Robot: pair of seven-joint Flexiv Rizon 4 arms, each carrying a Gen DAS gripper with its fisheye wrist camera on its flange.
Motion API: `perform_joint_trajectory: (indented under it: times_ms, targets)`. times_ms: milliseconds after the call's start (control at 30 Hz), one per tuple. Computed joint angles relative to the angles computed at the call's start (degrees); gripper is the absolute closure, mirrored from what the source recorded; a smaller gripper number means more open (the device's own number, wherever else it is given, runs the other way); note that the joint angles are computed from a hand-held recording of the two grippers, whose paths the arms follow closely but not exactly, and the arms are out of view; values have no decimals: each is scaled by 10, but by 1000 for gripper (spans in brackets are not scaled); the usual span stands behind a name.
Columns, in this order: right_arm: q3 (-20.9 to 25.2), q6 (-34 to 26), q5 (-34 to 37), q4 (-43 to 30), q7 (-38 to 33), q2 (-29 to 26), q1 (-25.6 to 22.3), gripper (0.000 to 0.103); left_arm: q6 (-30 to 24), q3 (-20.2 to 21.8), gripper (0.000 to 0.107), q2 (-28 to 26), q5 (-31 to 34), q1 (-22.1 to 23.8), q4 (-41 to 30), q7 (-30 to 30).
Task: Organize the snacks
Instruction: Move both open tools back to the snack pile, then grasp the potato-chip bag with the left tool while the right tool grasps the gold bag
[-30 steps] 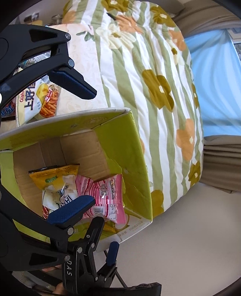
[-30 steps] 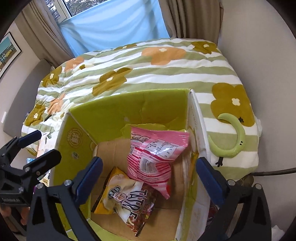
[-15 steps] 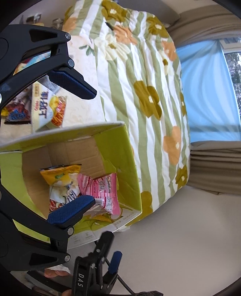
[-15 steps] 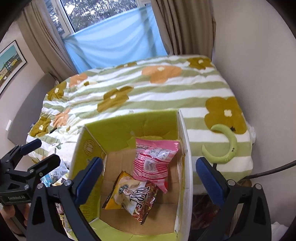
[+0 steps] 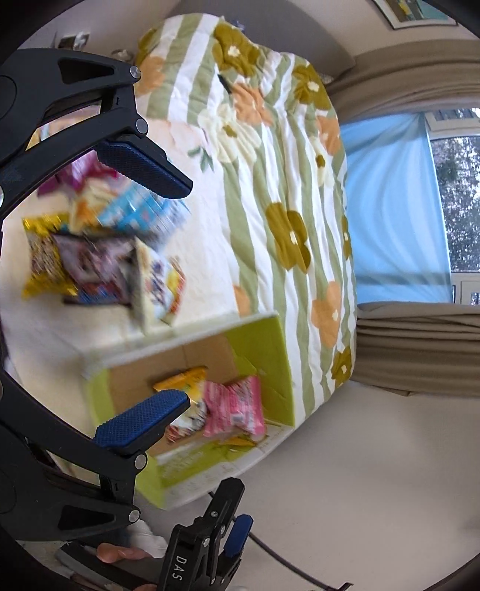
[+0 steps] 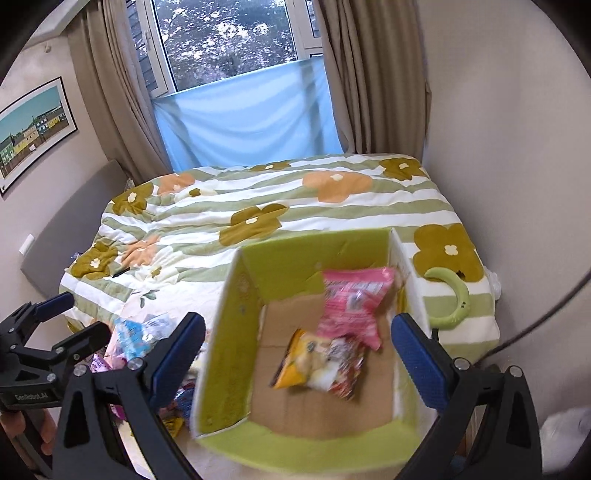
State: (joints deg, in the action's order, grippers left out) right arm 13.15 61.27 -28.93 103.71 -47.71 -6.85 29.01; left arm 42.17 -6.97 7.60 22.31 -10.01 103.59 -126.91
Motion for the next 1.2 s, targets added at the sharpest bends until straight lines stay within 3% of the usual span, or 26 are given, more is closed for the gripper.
perform_joint_trajectory:
  times_ms: [367, 633, 867, 1200]
  targets:
    - [40, -5, -107, 89, 210, 34, 56, 3, 11, 56, 4, 208, -56, 23, 205, 80]
    - [55, 11, -125, 110, 257, 2, 97, 3, 12, 80, 4, 324, -90, 64, 324, 122]
    - [45, 51, -94, 113, 235, -46, 118, 3, 18, 68, 4, 361, -115, 119, 398, 115]
    - [30, 103, -33, 105, 197, -115, 139, 3, 45, 42, 4, 341, -79, 160, 458, 84]
